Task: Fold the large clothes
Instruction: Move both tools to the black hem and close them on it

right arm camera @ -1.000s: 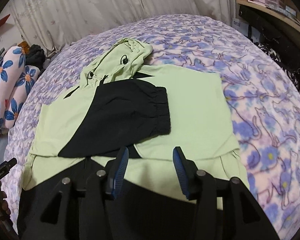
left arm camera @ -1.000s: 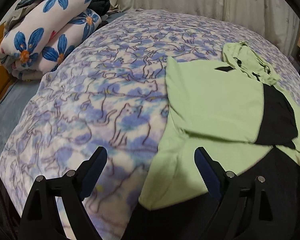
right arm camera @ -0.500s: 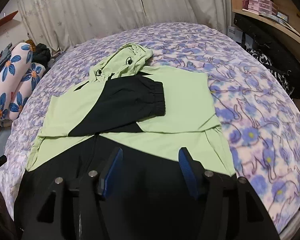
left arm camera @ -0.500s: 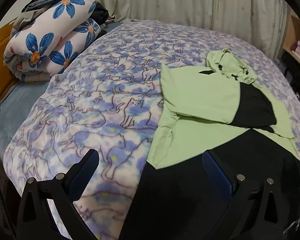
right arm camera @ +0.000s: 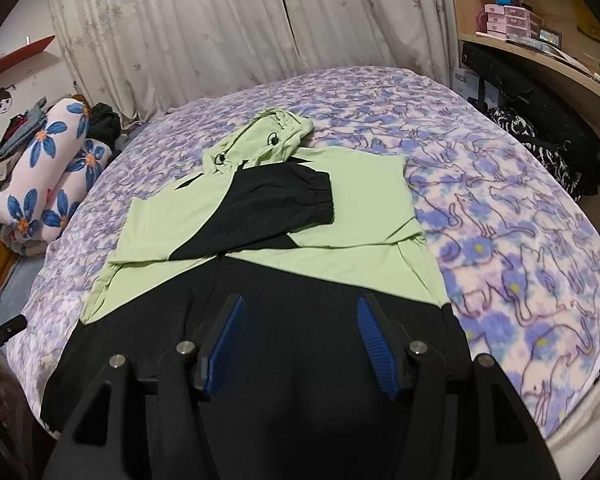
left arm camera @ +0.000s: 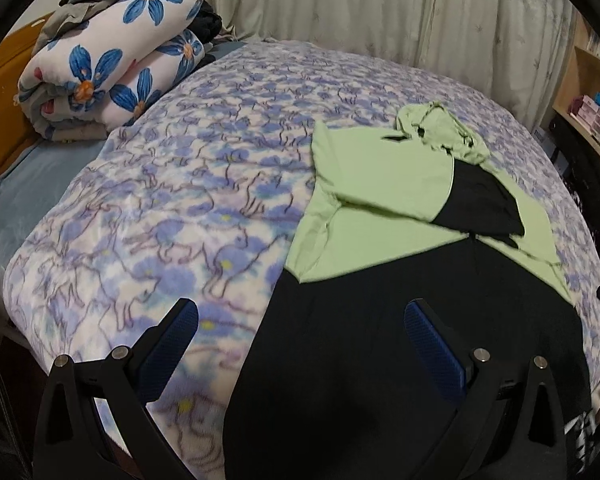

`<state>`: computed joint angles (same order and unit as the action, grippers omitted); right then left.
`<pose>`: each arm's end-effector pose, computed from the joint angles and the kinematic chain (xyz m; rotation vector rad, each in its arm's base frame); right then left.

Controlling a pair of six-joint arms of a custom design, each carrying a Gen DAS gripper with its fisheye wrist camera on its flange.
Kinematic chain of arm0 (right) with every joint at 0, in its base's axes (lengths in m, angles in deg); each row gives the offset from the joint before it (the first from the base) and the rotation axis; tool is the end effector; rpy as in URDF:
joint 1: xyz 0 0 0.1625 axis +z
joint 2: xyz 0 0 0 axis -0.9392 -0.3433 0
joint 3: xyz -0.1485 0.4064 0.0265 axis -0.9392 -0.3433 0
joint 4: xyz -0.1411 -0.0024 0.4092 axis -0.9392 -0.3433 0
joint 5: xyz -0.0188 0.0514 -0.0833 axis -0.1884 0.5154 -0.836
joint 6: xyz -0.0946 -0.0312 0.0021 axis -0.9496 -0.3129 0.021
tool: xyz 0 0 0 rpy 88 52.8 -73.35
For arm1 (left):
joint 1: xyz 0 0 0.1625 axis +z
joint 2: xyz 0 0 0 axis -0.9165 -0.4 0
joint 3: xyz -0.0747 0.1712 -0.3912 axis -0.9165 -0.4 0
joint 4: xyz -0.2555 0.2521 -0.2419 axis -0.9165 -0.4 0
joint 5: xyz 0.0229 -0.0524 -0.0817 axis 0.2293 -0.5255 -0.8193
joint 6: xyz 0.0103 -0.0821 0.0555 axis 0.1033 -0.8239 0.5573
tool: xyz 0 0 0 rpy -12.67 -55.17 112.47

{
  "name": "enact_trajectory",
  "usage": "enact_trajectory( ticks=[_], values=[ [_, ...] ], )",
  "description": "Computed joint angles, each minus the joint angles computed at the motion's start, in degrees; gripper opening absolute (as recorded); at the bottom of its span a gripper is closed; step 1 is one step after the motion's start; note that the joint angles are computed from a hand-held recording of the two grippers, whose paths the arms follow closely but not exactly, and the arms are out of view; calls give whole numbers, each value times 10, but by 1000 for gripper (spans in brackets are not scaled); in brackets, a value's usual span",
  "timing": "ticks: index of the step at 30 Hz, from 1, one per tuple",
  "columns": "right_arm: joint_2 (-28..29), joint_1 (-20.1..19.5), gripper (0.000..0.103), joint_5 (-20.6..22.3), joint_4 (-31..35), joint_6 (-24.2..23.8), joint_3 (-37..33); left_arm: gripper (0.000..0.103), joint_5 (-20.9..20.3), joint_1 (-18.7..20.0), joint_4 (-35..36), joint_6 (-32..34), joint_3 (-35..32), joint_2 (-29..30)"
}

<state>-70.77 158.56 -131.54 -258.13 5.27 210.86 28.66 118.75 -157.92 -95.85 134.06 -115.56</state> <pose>0.0592 -0.4615 0.2867 -0.2055 -2.1326 1.1289 -0.2244 -0.6184 0.1181 0.5477 2.4138 -0.6494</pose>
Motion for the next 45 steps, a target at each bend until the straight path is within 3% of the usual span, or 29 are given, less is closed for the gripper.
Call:
enact_trajectory(
  ticks=[5,9,16,20,22,24,29,30,32,34,38,43,45],
  values=[
    [-3,2,59,-7,-32,-28,37,102,-23,16,9,-2,27,-15],
    [-14,-10,59,-30,-22,-36,60,102,-68,43,27,-3,40,-24],
    [-77,-79,59,-45,35,2,106,102,-101,75,31,19,43,-12],
    [-123,-130,59,-12,79,41,127,102,-95,81,30,44,36,4],
    [-154,-169,59,37,119,62,137,102,-91,80,29,59,31,12],
    [-174,-196,59,88,128,63,148,102,-101,83,29,82,25,18],
    [-194,-219,58,137,164,39,151,102,-142,100,60,90,4,20],
    [-209,-226,54,157,190,37,152,102,-148,102,66,91,3,18],
    [-241,-244,33,205,249,40,151,94,-149,100,72,100,7,12],
    [-263,-254,25,233,287,44,152,86,-154,100,81,109,11,4],
    [-284,-276,23,275,327,42,154,86,-172,108,97,118,12,-6],
    [-252,-278,23,276,315,63,143,101,-178,109,118,120,-7,15],
    [-247,-279,13,288,311,60,142,98,-162,101,119,118,-10,23]
  ],
)
